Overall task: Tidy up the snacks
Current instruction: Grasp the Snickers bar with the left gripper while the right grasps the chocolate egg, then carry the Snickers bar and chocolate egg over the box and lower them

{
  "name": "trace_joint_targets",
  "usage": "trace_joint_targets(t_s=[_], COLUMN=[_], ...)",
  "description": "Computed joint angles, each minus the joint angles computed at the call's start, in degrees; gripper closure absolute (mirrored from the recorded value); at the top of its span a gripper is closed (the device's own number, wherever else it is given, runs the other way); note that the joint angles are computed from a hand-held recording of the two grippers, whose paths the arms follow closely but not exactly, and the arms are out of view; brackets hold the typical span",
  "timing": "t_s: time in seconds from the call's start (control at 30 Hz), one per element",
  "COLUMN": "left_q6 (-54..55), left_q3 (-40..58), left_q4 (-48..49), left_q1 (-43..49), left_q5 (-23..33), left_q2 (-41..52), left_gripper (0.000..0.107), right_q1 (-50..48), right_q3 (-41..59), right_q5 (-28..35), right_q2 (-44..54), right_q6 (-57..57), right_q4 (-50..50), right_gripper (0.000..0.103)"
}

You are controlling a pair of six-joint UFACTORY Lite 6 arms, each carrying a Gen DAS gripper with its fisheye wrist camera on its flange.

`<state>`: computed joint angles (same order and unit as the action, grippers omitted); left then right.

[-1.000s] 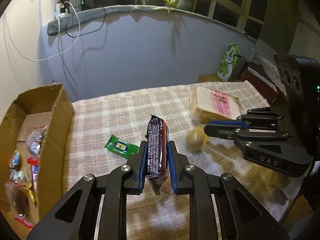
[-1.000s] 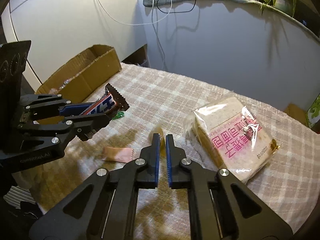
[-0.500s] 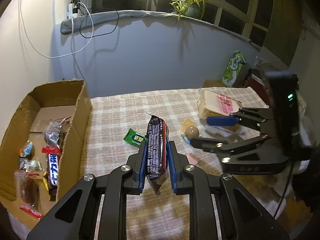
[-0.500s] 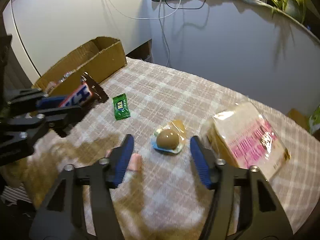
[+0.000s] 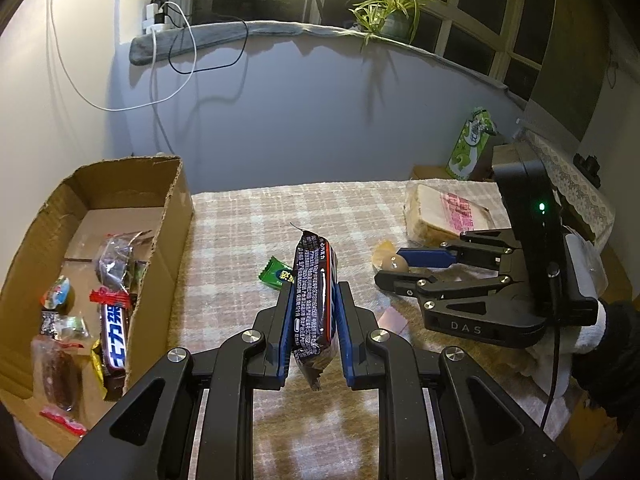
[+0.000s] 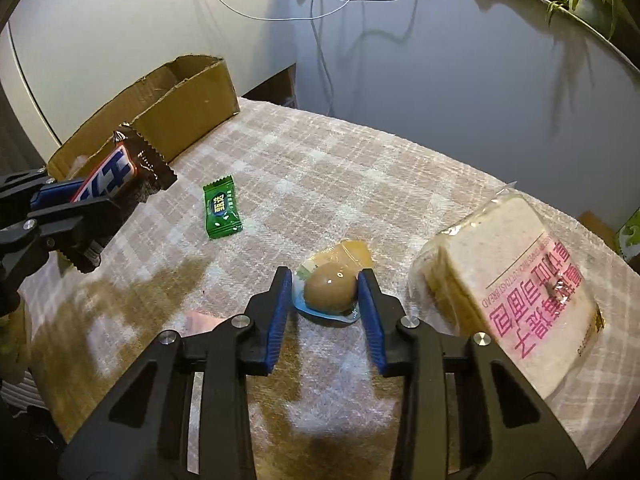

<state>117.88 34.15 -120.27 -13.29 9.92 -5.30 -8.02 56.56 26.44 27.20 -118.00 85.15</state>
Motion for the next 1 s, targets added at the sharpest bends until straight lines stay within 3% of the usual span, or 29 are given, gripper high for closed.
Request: trace_joint_targets(t_s=[0.27, 0.47, 0.73, 1.0], left_q6=[-4.61, -15.95, -27.09, -27.86], left_q3=[-1.66, -2.85, -4.48, -4.47], left_q4=[4.91, 17.54, 32.12, 37.21], left_q1=[0.86, 4.72, 14.12, 25.94], left_q5=[-0.4, 0.48, 4.19, 9.86], left_q2=[-3.88, -8.19, -13.88, -15.94], left_gripper=[0.089, 0.089, 0.089, 0.089], right_q1=[-0.29, 0.94, 6.55, 15.08], right_q3=[-3.61, -6.45, -7.35, -4.15], right_q5=[0.76, 1.65, 2.25, -0.23], right_q2=[-5.08, -11.56, -18.71, -19.25], right_q6=[0.13, 3.64, 11.82, 17.62], right_q4=[0.1, -2.57, -6.71, -7.8], right_gripper=[0.069, 0.069, 0.069, 0.069])
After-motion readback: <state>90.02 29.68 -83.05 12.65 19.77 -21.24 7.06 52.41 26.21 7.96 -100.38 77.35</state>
